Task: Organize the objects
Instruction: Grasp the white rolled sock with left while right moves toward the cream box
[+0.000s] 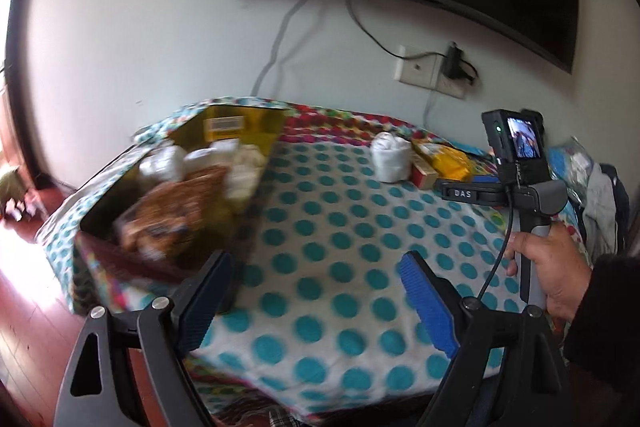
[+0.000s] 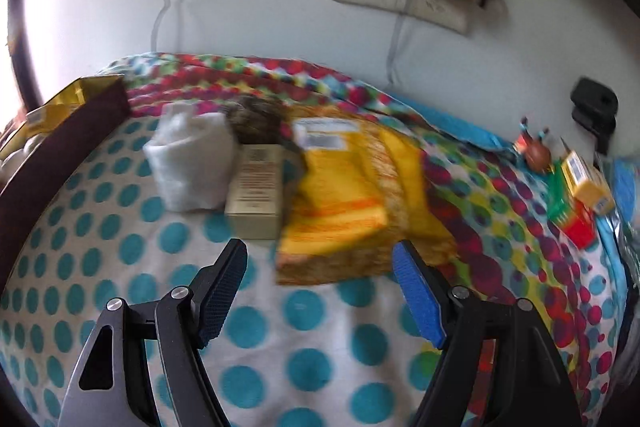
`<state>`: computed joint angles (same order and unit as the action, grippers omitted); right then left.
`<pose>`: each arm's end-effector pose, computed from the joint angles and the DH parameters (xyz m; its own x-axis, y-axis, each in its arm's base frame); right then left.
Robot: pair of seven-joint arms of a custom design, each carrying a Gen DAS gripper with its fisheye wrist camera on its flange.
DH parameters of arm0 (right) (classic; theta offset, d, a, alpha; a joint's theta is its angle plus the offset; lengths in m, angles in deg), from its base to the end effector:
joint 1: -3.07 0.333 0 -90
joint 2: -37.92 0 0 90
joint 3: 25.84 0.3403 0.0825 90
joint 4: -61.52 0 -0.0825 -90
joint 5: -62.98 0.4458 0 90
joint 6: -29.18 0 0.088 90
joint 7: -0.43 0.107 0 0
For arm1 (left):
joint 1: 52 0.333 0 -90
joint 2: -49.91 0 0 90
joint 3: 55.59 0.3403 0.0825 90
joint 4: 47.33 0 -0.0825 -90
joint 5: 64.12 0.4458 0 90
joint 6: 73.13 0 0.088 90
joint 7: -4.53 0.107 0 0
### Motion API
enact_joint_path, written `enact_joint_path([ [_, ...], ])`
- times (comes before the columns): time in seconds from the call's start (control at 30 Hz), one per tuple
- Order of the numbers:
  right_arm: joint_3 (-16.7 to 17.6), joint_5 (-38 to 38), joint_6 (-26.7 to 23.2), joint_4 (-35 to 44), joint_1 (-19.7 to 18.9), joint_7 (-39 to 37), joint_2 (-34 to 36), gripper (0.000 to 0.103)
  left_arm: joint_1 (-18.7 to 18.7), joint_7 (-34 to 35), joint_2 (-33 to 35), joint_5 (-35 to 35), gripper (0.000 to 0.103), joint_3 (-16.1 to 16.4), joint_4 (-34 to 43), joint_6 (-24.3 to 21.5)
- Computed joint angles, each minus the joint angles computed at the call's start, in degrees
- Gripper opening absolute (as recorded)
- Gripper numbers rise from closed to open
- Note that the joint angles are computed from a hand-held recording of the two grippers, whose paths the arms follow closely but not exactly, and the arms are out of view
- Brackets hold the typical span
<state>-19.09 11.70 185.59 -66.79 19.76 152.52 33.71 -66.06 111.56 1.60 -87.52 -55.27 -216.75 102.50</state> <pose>0.5351 0.2650 0.4411 0.0259 -0.9957 0.0894 -0.7197 -0.0806 -0.6896 0.3571 -0.0549 0.4651 -0.2002 -0.9734 0.1113 -0.5850 0.0276 -0.8106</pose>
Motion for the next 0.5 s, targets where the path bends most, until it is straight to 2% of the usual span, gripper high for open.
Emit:
enact_joint_path([
  [0.1, -0.3, -1.5, 0.7, -0.8, -0.7, 2.7, -0.9, 0.074, -3.6, 1.0, 5.2, -0.2, 0.088, 1.1, 3.5, 1.0],
  [0.27, -0.7, 1.9, 0.6, -1.4, -1.5, 3.6, -1.1, 0.074, -4.4, 0.7, 15.2, -0.1, 0.088, -1.4, 10.8, 2.1],
  [0.33, -1.0, 3.1, 1.8, -2.0, -1.9, 3.9, -1.3, 0.074, -2.7, -0.3, 19.6, 0.7, 0.088, -4.2, 14.0, 2.8],
  [0.43, -0.1, -1.4, 0.5, -2.6, -3.1, 10.2, -2.5, 0.074, -0.7, -2.0, 25.3, 1.8, 0.088, -7.1, 18.2, 4.4],
  [0.5, -0.2, -1.0, 0.8, -2.5, -3.1, 9.7, -2.4, 0.074, 2.9, -4.0, 28.4, 3.7, 0.088, -10.6, 20.5, 5.2],
])
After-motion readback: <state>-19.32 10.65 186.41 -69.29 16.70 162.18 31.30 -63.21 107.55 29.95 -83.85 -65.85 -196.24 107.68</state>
